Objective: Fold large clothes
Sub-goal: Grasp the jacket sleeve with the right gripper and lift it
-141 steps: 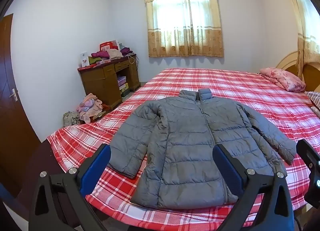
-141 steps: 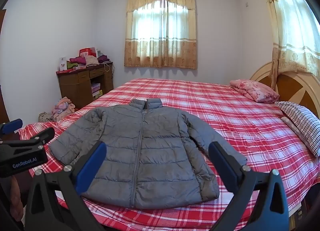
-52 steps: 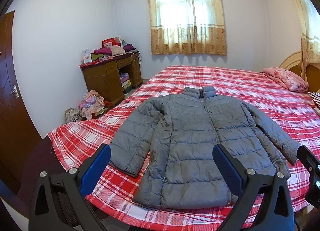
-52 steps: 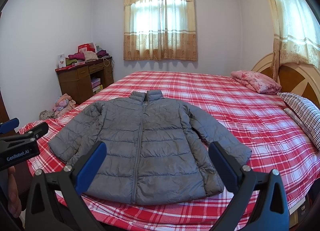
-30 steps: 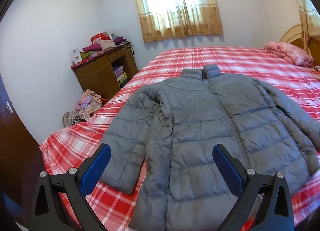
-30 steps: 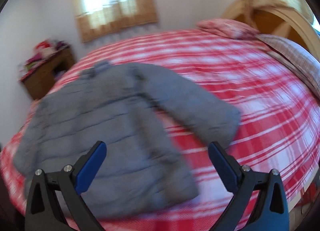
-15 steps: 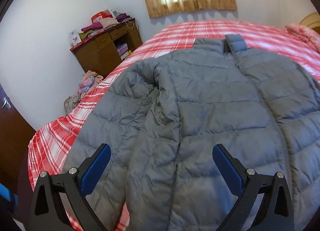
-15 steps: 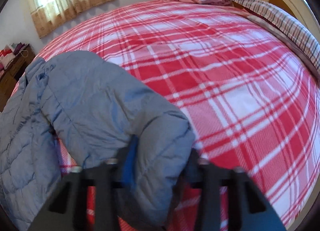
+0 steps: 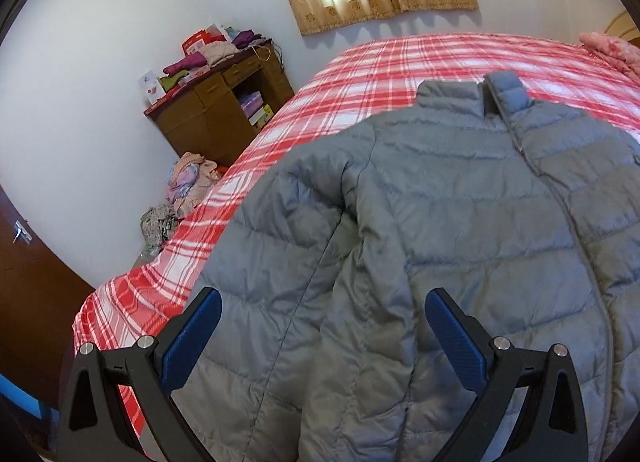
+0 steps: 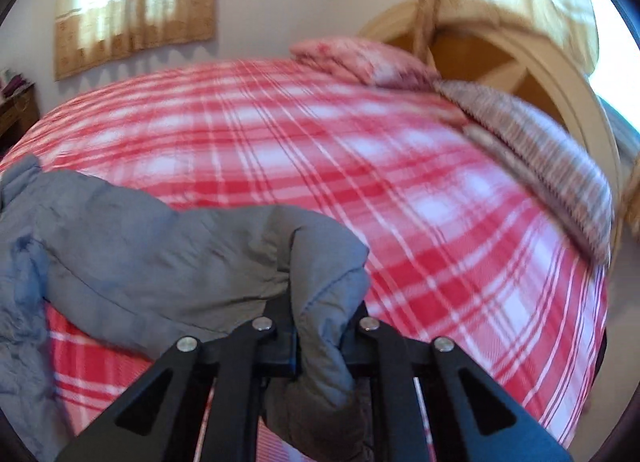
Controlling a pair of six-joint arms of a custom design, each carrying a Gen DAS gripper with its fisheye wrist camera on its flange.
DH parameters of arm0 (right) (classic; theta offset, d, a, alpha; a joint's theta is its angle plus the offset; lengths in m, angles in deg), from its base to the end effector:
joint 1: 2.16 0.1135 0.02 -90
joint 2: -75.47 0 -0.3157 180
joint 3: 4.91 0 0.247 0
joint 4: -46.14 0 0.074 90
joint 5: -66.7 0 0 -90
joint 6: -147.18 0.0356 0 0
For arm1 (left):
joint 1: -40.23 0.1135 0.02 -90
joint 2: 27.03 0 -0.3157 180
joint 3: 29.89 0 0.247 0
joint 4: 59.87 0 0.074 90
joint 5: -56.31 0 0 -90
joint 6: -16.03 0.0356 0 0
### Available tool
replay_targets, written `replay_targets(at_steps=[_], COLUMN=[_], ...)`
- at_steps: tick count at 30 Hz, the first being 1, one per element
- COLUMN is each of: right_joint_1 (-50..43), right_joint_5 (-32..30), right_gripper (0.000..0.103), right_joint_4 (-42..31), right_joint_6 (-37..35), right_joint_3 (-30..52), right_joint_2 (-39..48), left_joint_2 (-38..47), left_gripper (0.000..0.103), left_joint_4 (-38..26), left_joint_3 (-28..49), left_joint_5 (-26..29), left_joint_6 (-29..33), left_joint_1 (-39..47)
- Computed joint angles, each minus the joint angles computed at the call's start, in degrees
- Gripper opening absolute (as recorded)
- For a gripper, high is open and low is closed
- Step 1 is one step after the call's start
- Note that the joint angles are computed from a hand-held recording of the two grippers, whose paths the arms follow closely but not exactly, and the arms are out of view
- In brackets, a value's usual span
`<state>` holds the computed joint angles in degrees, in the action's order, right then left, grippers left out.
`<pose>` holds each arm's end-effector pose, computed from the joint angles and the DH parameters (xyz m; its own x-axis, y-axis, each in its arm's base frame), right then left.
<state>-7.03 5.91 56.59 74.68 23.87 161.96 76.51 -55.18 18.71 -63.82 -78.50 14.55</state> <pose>0.2017 -0.0346 0.1426 -0.5764 0.3125 -0.7550 0.6055 0.7839 -0.1377 0.2806 -0.1151 0.1377 -0.6975 0.2596 -0.6679 0.0305 0.9420 0.3342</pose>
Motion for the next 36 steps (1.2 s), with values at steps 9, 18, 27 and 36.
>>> replay_targets(at_steps=[9,18,27,36], right_joint_1=[25.92,37.70,42.20,49.24], right_joint_5=[13.88,14.19,4.61,9.58], right_gripper=[0.013,0.013,0.063,0.064], right_joint_4=[-2.81,-0.56,0.67,7.60], right_joint_6=[1.76,-0.25,1.35,4.28], right_joint_3=[11.91,24.39,21.69,8.02], right_joint_2=[7.15,25.12,24.46,13.97], left_joint_2=[-1.43,-3.00,-6.13,-8.09], left_gripper=[0.102,0.102,0.102,0.102], left_joint_4=[-2.87,1.13,-0.34,-9.31], left_joint_3=[1.62,-1.67,-2.96,3.23], left_joint_5=[0.26,0.03,0.85,-1.10], left_joint_6=[-2.66,-1.54,-3.04,-8.27], left_joint_1=[-4.16,-2.96,1.67,-6.54])
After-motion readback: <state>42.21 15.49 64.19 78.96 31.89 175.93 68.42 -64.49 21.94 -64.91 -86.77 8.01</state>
